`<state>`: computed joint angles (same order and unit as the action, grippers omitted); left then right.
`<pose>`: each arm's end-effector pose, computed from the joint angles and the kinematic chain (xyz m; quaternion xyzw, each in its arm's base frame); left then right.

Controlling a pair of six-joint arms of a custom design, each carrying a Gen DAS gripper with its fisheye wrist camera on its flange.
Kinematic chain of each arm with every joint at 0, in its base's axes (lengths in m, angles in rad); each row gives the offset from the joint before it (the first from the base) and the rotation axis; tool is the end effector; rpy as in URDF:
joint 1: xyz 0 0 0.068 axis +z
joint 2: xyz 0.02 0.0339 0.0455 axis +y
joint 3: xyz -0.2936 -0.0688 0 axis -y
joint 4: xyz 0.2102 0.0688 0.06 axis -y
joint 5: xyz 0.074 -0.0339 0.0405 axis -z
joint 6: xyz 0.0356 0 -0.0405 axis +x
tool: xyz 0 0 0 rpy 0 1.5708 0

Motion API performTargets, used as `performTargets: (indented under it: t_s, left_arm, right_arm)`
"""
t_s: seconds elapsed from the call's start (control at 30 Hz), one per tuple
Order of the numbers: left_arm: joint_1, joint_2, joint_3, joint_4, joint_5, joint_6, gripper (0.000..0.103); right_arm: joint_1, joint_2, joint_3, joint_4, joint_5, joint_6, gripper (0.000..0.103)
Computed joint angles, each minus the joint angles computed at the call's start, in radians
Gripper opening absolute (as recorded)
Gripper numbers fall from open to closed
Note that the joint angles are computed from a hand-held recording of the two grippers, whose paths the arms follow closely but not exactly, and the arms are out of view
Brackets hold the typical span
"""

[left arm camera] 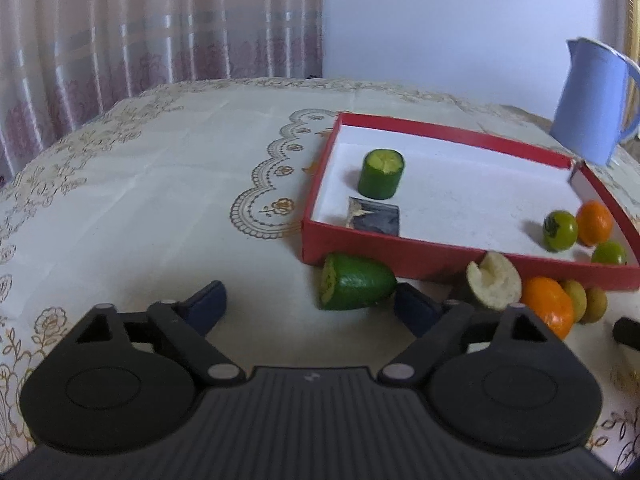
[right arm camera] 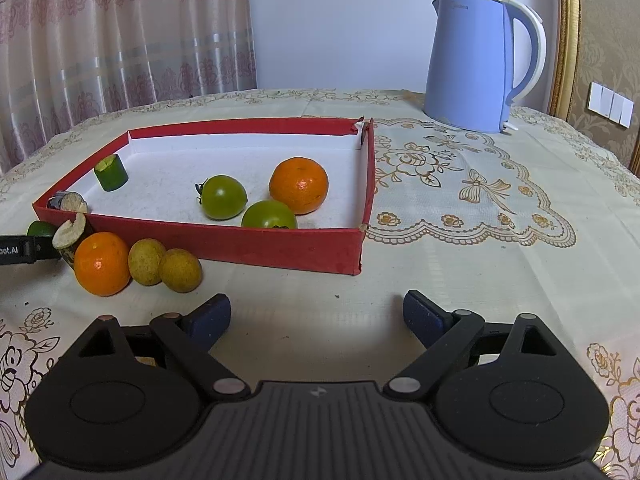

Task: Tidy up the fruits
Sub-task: 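Move the left gripper to the halved green cucumber piece and grasp it, then carry the cucumber half into the tray and open the left gripper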

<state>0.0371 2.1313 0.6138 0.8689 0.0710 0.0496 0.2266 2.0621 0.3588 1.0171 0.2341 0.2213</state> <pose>0.3343 0.0099 0.0893 0.0214 0.8949 -0.0125 0.4456 0.2691 0.0536 0.0873 0.0476 0.8977 -0.0085 0.4379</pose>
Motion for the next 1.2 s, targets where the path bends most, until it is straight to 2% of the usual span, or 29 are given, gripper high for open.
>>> performTargets:
  t_s: [0.13, 0.2, 0.27, 0.67, 0.93, 1.07, 1.2]
  left_arm:
    - [0.006, 0.005, -0.037, 0.074, 0.060, 0.031, 0.060]
    - [0.006, 0.005, -0.036, 0.072, 0.075, 0.040, 0.054]
    - [0.017, 0.004, -0.034, 0.067, 0.127, 0.052, 0.035]
    - [-0.001, -0.004, -0.090, 0.144, 0.093, 0.088, 0.032]
    - [0.014, -0.090, -0.160, 0.174, 0.142, 0.097, 0.032]
    - [0.004, -0.151, -0.142, 0.121, 0.170, 0.091, 0.032]
    - [-0.046, -0.164, -0.077, 0.059, 0.144, 0.085, 0.032]
  right_arm:
    - [0.000, 0.000, 0.000, 0.001, -0.001, 0.000, 0.094]
    - [0.001, 0.000, 0.000, 0.000, 0.000, 0.001, 0.094]
    - [0.001, 0.000, 0.000, 0.000, 0.001, 0.001, 0.094]
    - [0.002, 0.000, 0.001, -0.001, 0.001, 0.001, 0.094]
    - [0.001, 0.001, 0.000, 0.000, 0.001, 0.000, 0.094]
    - [0.002, 0.001, 0.001, 0.000, 0.001, 0.001, 0.094]
    - [0.002, 0.002, 0.001, 0.001, 0.001, 0.001, 0.094]
